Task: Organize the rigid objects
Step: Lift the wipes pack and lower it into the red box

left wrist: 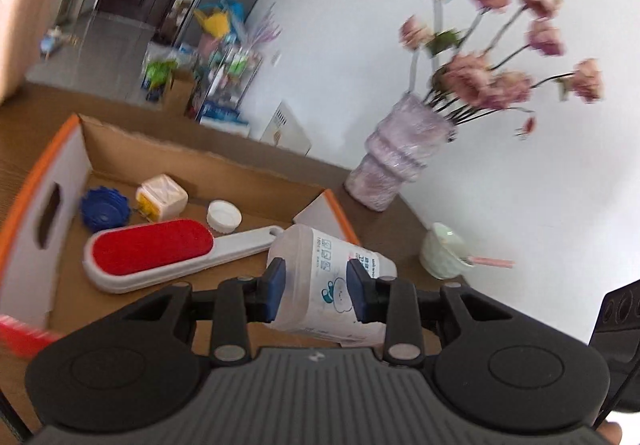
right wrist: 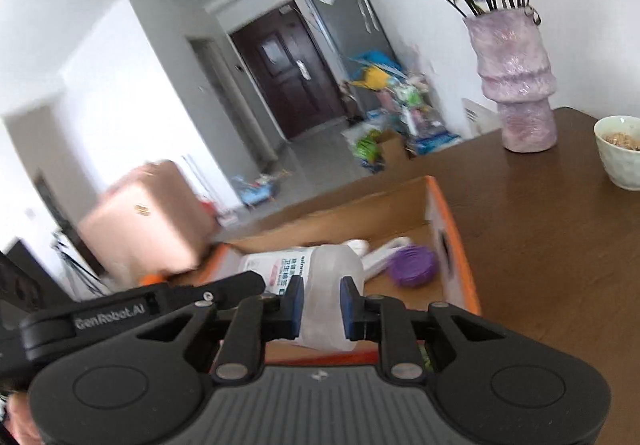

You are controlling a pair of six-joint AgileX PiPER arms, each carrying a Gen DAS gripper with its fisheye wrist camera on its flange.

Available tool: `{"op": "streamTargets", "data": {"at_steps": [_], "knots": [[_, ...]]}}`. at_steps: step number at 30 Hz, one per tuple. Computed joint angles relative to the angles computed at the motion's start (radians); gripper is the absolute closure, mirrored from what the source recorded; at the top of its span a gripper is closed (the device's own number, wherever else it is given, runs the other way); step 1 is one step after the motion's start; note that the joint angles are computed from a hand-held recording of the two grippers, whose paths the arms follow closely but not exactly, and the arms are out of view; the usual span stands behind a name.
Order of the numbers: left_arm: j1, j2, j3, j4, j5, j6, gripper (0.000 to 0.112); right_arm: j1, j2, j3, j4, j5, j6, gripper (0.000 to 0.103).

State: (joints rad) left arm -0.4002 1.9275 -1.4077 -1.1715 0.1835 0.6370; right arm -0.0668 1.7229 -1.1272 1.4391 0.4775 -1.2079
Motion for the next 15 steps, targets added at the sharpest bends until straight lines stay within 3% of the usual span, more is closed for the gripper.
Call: {"op": "streamTargets", "data": {"at_steps": [5, 7, 9, 13, 15], "knots": [[-0.014, 0.159, -0.166, 0.356, 0.051, -0.343, 0.079, 0.011, 0.187, -0.22, -0.338, -0.048, 0.322, 0.084], [-0.014, 0.188, -0.187, 0.347, 0.079, -0.33, 0.078, 0.015, 0.228, -0.263, -0.439, -0.05, 0.416, 0.083], [-0.027, 0.199, -0.195, 0.428, 0.074, -0.398, 0.079, 0.03, 0.244, -0.276, -0.536, -0.078, 0.491, 0.082], [-0.014, 0.217, -0.216, 0.39, 0.106, -0.348, 0.078, 0.048, 0.251, -0.265, -0.583, -0.121, 0.506, 0.082], [-0.018, 0.201, -0.196, 0.416, 0.085, -0.341, 0.075, 0.055, 0.245, -0.257, -0.591, -0.14, 0.492, 0.082]]}}
